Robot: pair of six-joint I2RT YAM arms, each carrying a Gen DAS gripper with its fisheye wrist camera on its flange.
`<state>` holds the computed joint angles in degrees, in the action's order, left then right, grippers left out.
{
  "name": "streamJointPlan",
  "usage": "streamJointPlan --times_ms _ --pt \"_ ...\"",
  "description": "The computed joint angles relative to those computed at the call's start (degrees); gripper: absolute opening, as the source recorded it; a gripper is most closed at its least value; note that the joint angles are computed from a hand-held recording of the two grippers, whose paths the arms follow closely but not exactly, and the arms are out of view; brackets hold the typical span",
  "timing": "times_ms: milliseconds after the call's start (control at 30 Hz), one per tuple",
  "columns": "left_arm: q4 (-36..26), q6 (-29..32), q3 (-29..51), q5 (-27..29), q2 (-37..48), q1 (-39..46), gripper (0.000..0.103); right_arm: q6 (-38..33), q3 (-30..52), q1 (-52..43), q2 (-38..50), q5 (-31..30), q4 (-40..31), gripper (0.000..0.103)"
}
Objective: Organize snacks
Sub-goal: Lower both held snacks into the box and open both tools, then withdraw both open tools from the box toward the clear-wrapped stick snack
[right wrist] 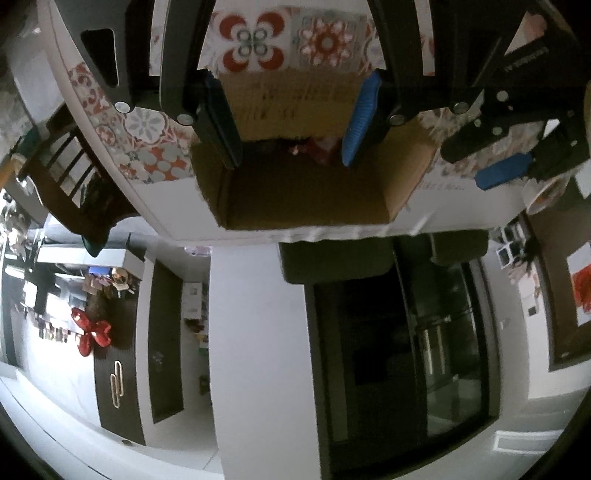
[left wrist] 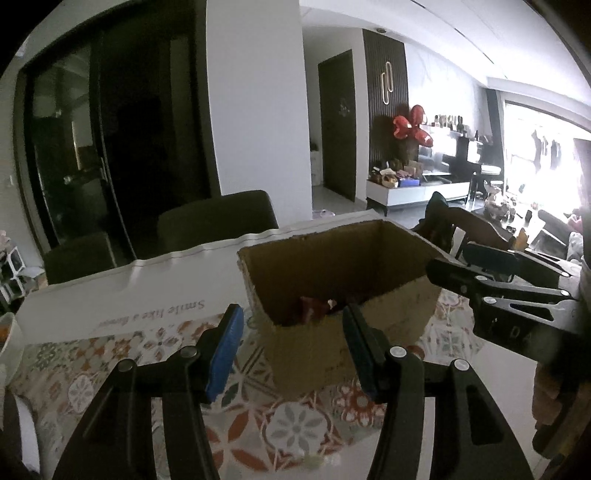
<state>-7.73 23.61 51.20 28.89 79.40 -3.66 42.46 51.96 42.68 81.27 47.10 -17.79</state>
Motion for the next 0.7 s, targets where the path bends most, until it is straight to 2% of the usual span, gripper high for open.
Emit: streamJointPlan --times_ms 133,367,533,700 --pt "0.14 2.43 -4.45 0.62 -4.78 2.91 0.055 3.81 0.04 4.76 0.01 3.24 -3.75 0.057" --pt "2.47 4.94 -12.82 1.23 -12.13 8.03 0.055 8.89 0.79 10.63 1.3 5.14 -8.76 0.057" --pt "-1.19 6.71 -16.11 2.75 -16.01 11.63 0.055 12.87 1.16 15.03 3.28 5.89 -12.42 0.057" --pt "-5.07 12.28 -20.84 7.54 -21.48 15.83 0.055 17.75 0.7 18.62 4.3 6.49 -15.92 0.057"
